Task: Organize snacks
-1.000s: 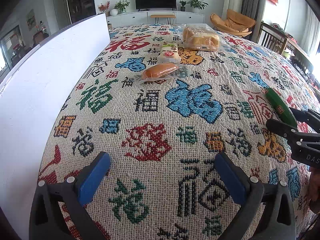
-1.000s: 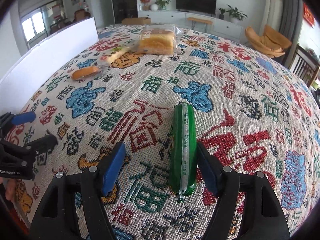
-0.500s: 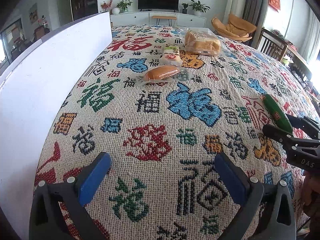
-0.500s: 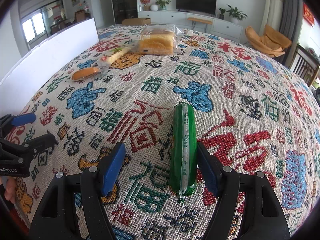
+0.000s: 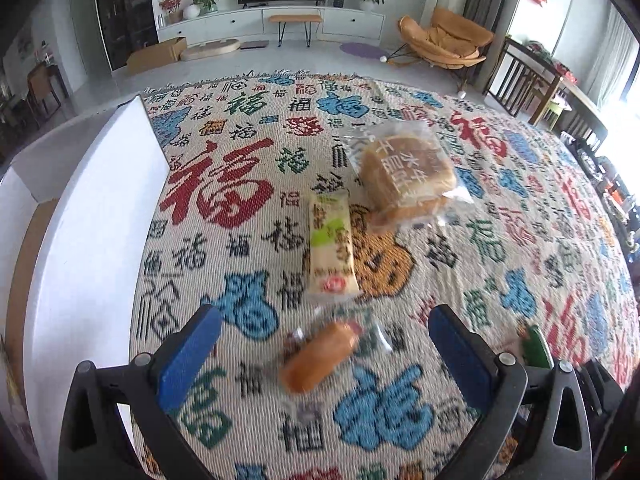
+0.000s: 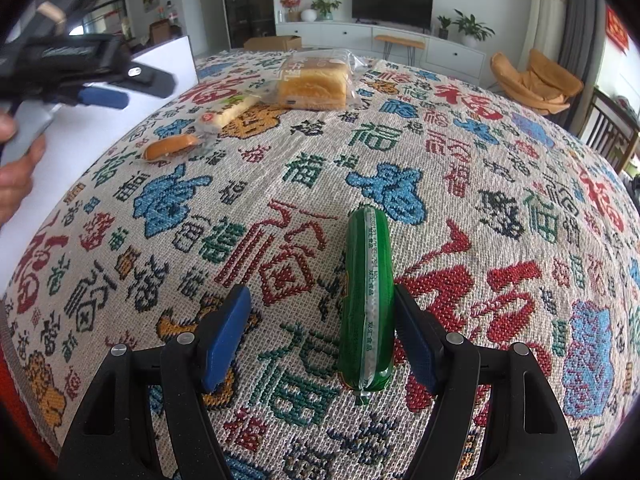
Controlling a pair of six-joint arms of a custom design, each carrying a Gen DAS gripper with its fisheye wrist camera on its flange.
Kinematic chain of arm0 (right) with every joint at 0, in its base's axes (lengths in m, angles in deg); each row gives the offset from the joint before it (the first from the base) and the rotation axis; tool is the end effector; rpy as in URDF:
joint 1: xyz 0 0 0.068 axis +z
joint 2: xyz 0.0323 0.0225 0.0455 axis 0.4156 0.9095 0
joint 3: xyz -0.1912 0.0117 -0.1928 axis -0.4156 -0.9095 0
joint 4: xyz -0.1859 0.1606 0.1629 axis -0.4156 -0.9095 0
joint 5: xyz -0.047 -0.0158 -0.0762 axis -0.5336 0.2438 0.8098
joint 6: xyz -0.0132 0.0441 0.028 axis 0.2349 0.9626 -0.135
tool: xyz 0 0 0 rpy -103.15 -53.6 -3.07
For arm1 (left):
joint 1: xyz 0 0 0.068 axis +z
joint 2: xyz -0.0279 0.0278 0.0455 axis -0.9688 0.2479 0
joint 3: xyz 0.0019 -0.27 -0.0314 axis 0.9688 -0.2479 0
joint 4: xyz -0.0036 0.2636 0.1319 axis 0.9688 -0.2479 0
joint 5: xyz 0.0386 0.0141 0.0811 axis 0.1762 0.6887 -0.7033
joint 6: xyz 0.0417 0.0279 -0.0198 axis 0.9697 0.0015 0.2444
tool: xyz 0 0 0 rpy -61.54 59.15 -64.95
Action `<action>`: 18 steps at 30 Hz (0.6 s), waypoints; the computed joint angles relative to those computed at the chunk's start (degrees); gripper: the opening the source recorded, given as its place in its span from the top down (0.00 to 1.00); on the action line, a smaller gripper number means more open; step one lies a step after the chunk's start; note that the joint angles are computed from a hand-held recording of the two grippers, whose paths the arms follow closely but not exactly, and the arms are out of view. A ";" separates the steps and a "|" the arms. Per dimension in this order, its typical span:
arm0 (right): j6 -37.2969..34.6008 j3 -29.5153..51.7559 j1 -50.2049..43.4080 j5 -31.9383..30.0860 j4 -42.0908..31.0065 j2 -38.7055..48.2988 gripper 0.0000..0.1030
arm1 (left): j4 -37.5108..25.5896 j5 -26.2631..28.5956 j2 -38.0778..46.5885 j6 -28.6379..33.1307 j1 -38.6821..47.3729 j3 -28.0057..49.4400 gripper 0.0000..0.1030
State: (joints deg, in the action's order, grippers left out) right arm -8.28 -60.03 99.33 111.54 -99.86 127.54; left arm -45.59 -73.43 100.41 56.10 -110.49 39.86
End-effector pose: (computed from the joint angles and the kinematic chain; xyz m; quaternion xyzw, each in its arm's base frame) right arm 0.0777 0.2080 0.0823 -0.0522 0.9415 0.0354 0.3310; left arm 0.2719 -0.1865 0.1236 0.1581 0.9543 -0.0791 0.2408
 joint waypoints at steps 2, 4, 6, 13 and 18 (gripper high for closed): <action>0.00 -0.09 0.01 0.01 -0.01 -0.11 0.28 | -1.73 -0.35 7.46 0.18 0.80 6.34 0.11; 0.04 -0.23 0.03 -0.03 0.34 -0.21 0.28 | -2.99 -0.42 13.03 -0.82 1.50 11.02 0.18; 0.11 -0.58 0.04 -0.09 0.73 -0.64 0.28 | -2.63 0.47 16.20 -1.53 2.00 13.25 0.25; 0.02 -1.46 -0.13 -0.28 1.59 -1.59 0.28 | 0.00 3.49 12.90 -3.19 3.63 9.27 0.72; -0.41 -2.51 -0.61 -0.59 2.70 -2.62 0.28 | -2.17 4.52 -7.74 -3.47 5.88 -5.45 0.72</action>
State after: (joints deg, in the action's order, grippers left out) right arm -8.69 -62.54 98.72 110.95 -97.16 124.92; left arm -47.76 -68.92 92.67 52.63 -104.61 34.41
